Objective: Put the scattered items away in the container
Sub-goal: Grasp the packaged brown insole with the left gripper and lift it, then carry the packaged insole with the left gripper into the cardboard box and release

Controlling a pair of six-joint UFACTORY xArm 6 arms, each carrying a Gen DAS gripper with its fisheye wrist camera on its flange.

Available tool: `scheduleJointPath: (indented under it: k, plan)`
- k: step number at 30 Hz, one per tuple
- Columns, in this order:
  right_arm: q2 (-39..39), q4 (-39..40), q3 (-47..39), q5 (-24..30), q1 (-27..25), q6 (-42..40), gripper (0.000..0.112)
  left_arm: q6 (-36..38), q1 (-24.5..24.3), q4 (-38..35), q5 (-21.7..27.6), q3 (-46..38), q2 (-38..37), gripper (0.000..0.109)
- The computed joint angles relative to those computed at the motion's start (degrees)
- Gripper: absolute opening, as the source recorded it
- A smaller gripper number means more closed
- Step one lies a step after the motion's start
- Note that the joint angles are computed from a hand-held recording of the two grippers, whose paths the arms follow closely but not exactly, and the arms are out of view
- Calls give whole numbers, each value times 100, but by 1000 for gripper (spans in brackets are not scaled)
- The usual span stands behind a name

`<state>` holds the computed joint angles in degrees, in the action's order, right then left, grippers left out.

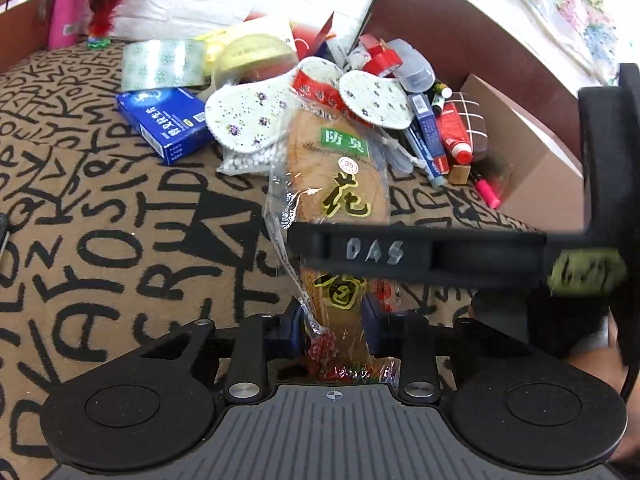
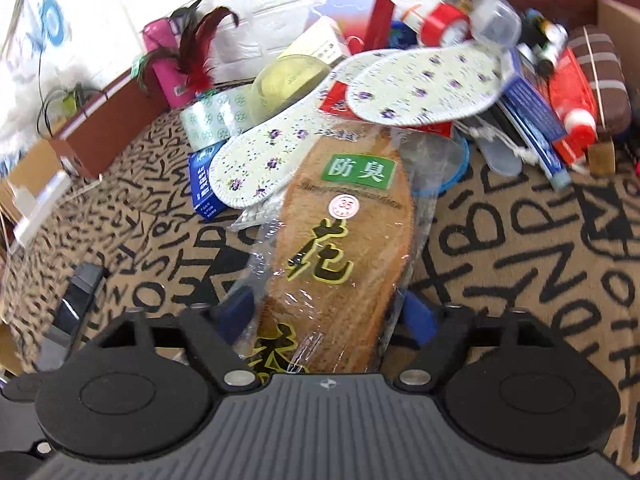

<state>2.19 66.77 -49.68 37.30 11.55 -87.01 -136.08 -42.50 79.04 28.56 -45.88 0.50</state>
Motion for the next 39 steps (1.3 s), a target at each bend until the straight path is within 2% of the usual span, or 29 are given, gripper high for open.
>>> scheduleJointPath:
  k: [2,4,6,8,12,13,14,18,21,26,31,35,39]
  plan:
    - [-51,161,75,-57,0,-212,68,-30,-17,64,-3,-20,19,29]
    - [-47,181,57,80,-99,-79,67,-305,-28,256,-18,-15,39,41]
    - [-16,172,17,223,-196,-16,66,-392,-35,289,-60,-38,58,31]
    - [-55,116,29,327,-276,76,65,-215,-57,171,-115,-77,53,26]
    - [-281,46,122,682,-606,82,60,110,-230,-19,-93,-185,25,23]
    - [-350,41,137,803,-734,47,56,145,-280,-6,-81,-227,28,23]
    - [-415,49,144,907,-859,9,46,166,-325,18,-70,-281,34,23]
    - [-549,41,75,1317,-1342,3,44,328,-458,130,-39,-598,155,23]
    - [-636,201,26,1516,-1664,-96,43,506,-415,271,-192,-935,318,23]
    - [-600,597,-327,1572,-2041,-296,43,1030,-275,503,-442,-1924,872,23]
    - [-208,1024,-1124,1525,-2314,-362,43,1671,-127,548,-622,-3193,1638,23]
    - [237,1217,-1846,1385,-2415,-354,43,2243,63,238,-912,-4262,2342,23]
    - [916,1233,-2806,1315,-2479,-178,43,3132,236,-462,-1057,-5408,3104,24]
